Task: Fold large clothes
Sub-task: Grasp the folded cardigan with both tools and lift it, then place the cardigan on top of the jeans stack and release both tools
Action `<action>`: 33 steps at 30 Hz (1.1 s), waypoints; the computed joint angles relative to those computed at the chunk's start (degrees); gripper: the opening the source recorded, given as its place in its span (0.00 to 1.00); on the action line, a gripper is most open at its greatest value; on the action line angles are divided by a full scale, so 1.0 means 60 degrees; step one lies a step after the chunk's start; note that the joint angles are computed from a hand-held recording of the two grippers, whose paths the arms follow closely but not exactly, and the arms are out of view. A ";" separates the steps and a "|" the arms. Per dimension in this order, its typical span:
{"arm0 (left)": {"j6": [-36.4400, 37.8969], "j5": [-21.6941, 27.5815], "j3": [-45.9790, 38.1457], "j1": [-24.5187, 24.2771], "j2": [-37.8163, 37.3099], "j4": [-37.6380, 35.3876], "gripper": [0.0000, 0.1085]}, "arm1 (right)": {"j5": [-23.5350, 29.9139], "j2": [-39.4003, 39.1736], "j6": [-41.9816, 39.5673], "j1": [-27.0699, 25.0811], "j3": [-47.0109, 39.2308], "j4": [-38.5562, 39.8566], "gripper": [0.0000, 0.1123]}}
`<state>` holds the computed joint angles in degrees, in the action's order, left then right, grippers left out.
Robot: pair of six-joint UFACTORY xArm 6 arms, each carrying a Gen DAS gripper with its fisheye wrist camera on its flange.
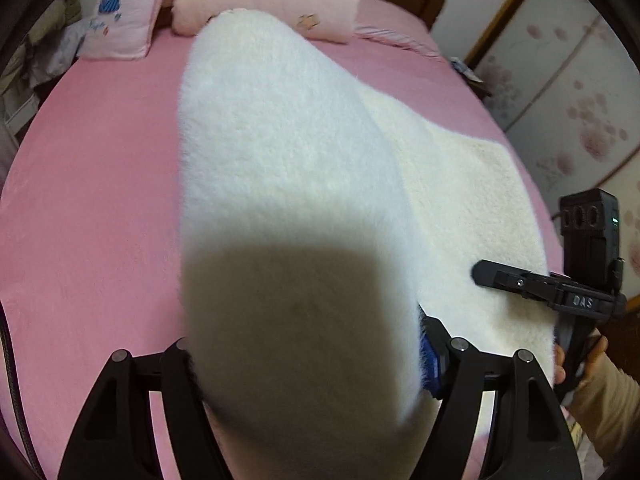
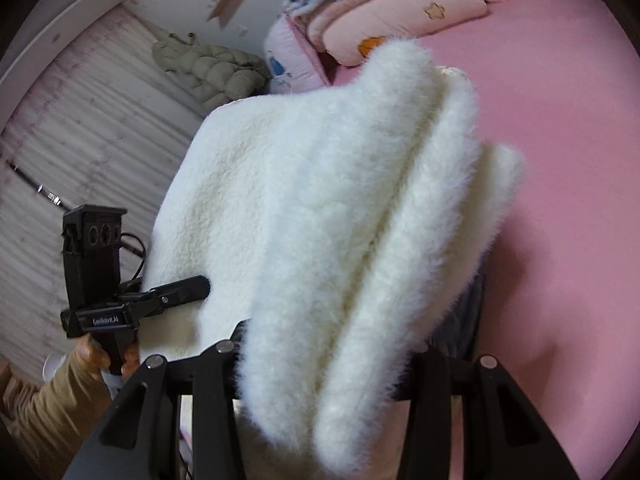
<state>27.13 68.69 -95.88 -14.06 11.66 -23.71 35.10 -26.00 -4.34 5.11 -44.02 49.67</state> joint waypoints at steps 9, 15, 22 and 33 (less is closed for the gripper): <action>0.0389 -0.1445 0.0764 0.0429 0.0745 -0.0234 0.95 | -0.0957 0.2593 0.1394 0.0452 -0.0871 -0.2524 0.71; -0.0117 -0.2766 0.1520 0.0103 0.0132 0.0587 0.95 | -0.0029 0.1460 0.2859 0.0308 -0.0596 -0.5131 0.77; -0.2120 -0.3590 0.3811 -0.0782 -0.2481 0.2736 0.93 | 0.1676 -0.1796 0.3589 -0.0010 0.0820 -0.5664 0.77; -0.4851 -0.0467 0.5380 -0.2946 -0.7039 0.3453 0.93 | 0.5687 -0.6706 0.5879 0.1024 0.0654 -0.6054 0.77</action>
